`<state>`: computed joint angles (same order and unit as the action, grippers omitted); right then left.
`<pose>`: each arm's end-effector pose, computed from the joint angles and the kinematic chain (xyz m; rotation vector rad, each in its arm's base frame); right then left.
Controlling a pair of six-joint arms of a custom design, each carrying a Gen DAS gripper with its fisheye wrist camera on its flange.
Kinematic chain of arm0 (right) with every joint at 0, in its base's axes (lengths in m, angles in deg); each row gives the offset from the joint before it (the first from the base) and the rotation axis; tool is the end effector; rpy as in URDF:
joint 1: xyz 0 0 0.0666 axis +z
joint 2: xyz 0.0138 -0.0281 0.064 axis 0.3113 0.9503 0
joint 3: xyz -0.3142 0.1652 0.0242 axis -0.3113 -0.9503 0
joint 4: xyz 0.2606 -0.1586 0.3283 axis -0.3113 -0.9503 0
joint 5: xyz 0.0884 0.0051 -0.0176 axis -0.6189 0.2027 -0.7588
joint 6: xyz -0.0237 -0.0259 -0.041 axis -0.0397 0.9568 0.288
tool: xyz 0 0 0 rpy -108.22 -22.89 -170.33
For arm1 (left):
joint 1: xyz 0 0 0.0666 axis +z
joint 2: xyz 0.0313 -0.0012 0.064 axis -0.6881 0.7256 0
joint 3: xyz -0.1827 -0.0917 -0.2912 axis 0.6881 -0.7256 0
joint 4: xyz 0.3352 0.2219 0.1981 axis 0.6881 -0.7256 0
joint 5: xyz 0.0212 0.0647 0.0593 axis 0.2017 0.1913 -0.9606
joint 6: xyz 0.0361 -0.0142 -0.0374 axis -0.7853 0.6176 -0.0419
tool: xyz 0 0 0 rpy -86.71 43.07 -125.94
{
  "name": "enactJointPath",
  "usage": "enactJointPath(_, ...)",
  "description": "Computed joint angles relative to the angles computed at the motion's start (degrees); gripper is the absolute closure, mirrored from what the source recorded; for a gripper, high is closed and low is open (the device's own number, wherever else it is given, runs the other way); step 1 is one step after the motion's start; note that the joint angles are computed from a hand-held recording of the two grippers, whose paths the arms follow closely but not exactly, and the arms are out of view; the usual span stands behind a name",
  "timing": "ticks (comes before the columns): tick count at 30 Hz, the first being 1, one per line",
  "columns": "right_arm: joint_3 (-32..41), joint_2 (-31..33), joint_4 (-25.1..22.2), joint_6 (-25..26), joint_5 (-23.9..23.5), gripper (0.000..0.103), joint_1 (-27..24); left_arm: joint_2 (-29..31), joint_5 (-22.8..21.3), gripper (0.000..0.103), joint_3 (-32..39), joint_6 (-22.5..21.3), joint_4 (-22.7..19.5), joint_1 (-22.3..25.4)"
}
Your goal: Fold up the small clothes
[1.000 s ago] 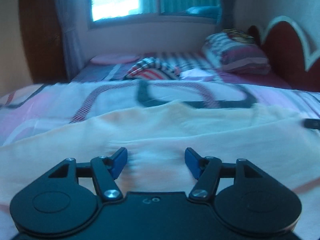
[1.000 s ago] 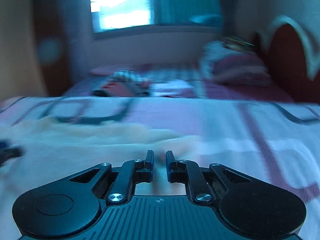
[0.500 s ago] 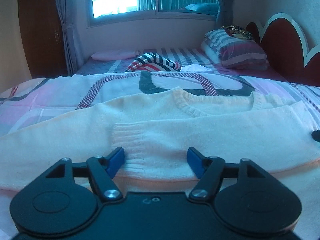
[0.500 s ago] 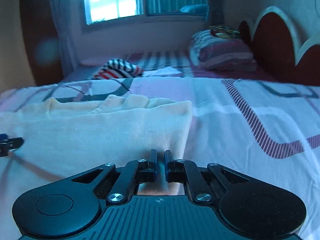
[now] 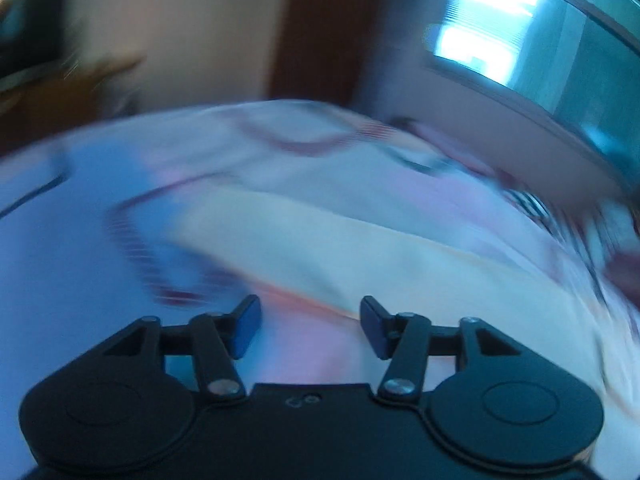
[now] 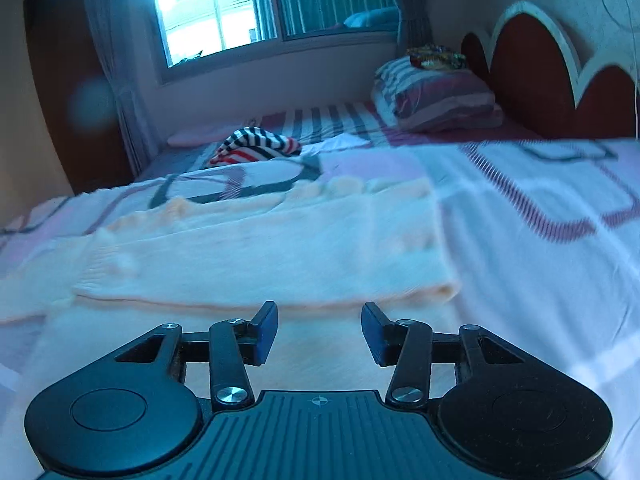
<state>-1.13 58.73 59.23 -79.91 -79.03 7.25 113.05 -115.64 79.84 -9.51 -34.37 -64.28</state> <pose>0.3702 -0.0621 0.2786 0.1479 2.2667 0.2376 0.3197 -0.1005 0.2926 -0.8678 2.1022 0.0801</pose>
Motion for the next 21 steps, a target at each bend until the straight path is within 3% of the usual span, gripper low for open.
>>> enactJointPath(4, 0.1, -0.9, -1.2, -6.2, 3.6, 0.057, 4.9, -5.9, 7.8, 0.061, -4.0, -0.2, 3.7, 7.9)
enactJointPath(10, 1.7, -1.2, -2.1, -10.4, 7.3, 0.057, 9.4, -6.7, 12.5, 0.064, -5.6, 1.8, 8.7, 12.0)
enactJointPath(12, 2.2, -1.0, -2.0, -10.6, 8.0, 0.057, 10.1, -6.1, 13.4, 0.074, -5.6, 2.4, 10.0, 12.6)
enactJointPath(14, 2.5, -0.5, -1.8, -10.4, 8.5, 0.057, 10.6, -5.3, 14.4, 0.101, -5.1, 2.5, 9.7, 13.8)
enactJointPath(16, 2.7, -0.4, -1.8, -10.7, 8.6, 0.057, 10.7, -7.8, 13.1, 0.101, -6.4, 2.5, 12.6, 13.9)
enactJointPath(17, 2.7, -0.4, -1.6, -10.6, 8.5, 0.057, 10.6, -7.3, 11.5, 0.101, -5.8, 0.9, 12.2, 13.6)
enactJointPath(21, 2.8, 0.2, -1.7, -10.6, 8.1, 0.057, 9.7, -3.6, 14.5, 0.101, -3.9, 0.4, 9.9, 14.8)
